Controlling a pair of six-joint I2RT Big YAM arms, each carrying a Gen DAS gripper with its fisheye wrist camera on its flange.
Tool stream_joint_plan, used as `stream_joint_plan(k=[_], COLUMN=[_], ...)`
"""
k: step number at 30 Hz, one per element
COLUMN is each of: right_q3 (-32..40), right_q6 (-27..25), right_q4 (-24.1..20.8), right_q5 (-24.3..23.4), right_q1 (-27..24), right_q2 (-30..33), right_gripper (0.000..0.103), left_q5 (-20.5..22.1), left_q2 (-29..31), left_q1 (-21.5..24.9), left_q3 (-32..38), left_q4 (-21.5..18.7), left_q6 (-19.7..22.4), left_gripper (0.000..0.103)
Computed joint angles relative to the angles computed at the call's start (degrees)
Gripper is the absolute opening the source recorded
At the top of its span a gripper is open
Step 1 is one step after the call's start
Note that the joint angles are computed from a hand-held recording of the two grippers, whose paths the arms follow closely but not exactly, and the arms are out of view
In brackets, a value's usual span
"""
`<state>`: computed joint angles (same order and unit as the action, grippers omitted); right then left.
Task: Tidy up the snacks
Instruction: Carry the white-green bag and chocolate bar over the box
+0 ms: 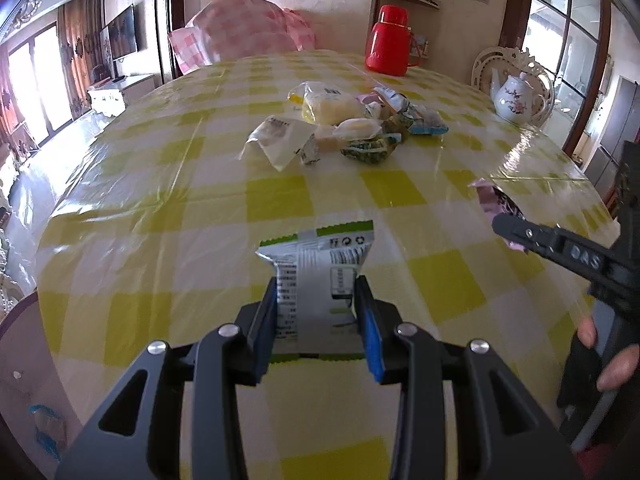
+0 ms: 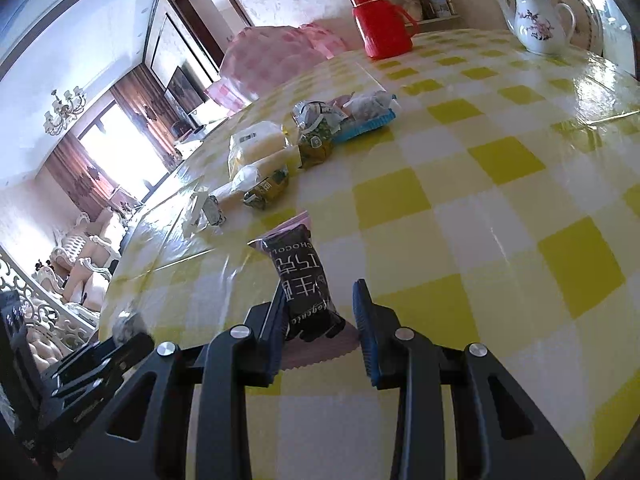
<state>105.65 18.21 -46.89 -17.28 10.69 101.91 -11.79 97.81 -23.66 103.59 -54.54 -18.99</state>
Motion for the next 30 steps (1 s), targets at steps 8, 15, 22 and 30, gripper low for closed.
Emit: stream_joint_plan(k=[8,15,22,30], right_q3=[-1.2,-2.8,-5.9,-7.0], right_q6=[0.7,1.6,1.2,-0.3], right_q4=[-0.7,-2.1,-0.1,-0.3], right_q5=[0.5,-0.5,-2.2,-2.9], right_q1=[0.6,2.4,6.2,11.4], right_q2=[-0.9,-2.2,-4.5,-5.6], right_gripper=[0.033,0.033,0.033,0.033], left_q5=[-0.3,-1.7,-2.6,-2.6], left_q2=[-5.7,-10.8,-16.1,-21.2], left_q1=[0.0,0.5,2.5,6.8], left_q3=[-7.1,-12.6,-18.0,-23.3], left_q4=[1.4,2.1,3.1,3.7], left_q6=[1.1,2.4,2.6,2.3], left_gripper=[0.038,0.038,0.038,0.038])
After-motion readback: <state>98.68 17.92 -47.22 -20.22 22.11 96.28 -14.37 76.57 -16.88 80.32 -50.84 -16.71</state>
